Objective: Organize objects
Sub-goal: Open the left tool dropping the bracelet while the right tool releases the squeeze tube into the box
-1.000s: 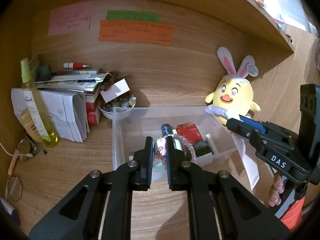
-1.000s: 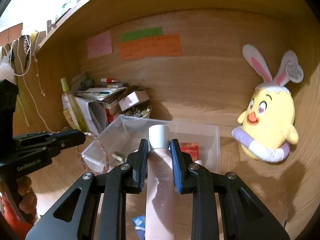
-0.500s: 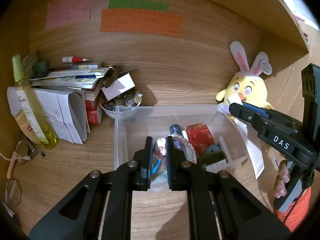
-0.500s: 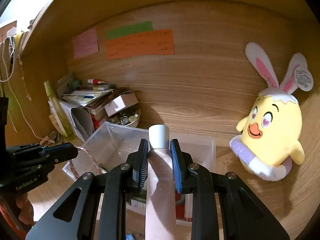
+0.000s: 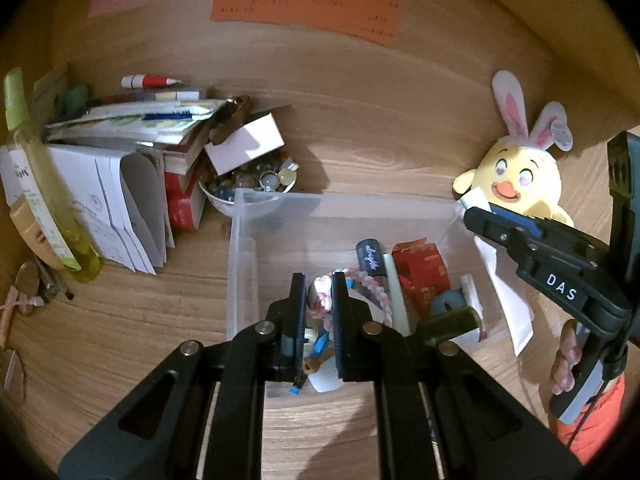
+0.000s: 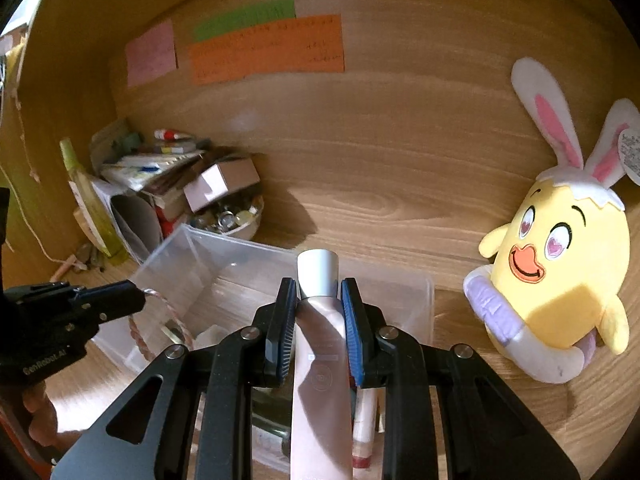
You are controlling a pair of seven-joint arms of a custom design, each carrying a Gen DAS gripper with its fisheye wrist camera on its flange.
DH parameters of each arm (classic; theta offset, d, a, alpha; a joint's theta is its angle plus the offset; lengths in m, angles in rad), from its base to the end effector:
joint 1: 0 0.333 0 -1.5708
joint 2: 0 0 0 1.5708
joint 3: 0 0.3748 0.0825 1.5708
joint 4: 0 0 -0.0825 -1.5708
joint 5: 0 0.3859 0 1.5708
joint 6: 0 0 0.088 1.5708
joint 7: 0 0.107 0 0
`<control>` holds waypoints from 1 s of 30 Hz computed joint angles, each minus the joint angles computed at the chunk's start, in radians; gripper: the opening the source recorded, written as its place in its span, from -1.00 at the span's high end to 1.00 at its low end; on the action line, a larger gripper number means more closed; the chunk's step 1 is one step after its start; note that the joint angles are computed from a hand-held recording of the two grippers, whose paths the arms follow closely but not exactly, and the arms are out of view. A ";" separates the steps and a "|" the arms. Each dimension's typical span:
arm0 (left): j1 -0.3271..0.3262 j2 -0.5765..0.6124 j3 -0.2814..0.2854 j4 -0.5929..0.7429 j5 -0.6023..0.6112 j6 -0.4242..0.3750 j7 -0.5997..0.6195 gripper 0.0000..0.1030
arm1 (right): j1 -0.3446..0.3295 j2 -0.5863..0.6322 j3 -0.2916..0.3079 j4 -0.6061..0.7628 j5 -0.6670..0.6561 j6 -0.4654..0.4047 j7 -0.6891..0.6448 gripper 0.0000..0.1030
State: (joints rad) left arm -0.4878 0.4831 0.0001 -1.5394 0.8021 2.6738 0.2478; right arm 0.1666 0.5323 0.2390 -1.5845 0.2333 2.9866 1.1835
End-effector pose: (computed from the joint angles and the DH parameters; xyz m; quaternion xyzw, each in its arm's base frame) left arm 0.6622 -0.3759 0.4923 -0.7155 0.5691 -0.3257 0.2410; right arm 0.7293 0.2482 0.4873 -0.7724 0.4635 -0.2135 0.3781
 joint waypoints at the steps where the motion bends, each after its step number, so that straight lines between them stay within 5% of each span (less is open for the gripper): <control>1: 0.002 0.003 -0.003 0.003 -0.004 -0.004 0.007 0.79 | 0.014 0.004 -0.017 0.004 -0.009 -0.002 0.010 0.60; 13: 0.001 0.023 -0.017 0.018 -0.054 -0.014 0.092 0.78 | 0.086 0.032 -0.111 0.050 -0.104 -0.091 0.098 0.60; 16: -0.004 0.021 -0.015 0.014 -0.058 -0.010 0.102 0.76 | 0.085 0.039 -0.109 0.064 -0.111 -0.123 0.101 0.60; 21: -0.031 0.008 0.009 0.007 -0.007 -0.015 0.073 0.36 | 0.083 0.042 -0.108 0.070 -0.113 -0.137 0.109 0.60; 30: -0.041 -0.014 0.001 -0.002 0.057 -0.022 0.049 0.28 | 0.045 -0.002 -0.059 0.010 -0.063 -0.107 0.056 0.60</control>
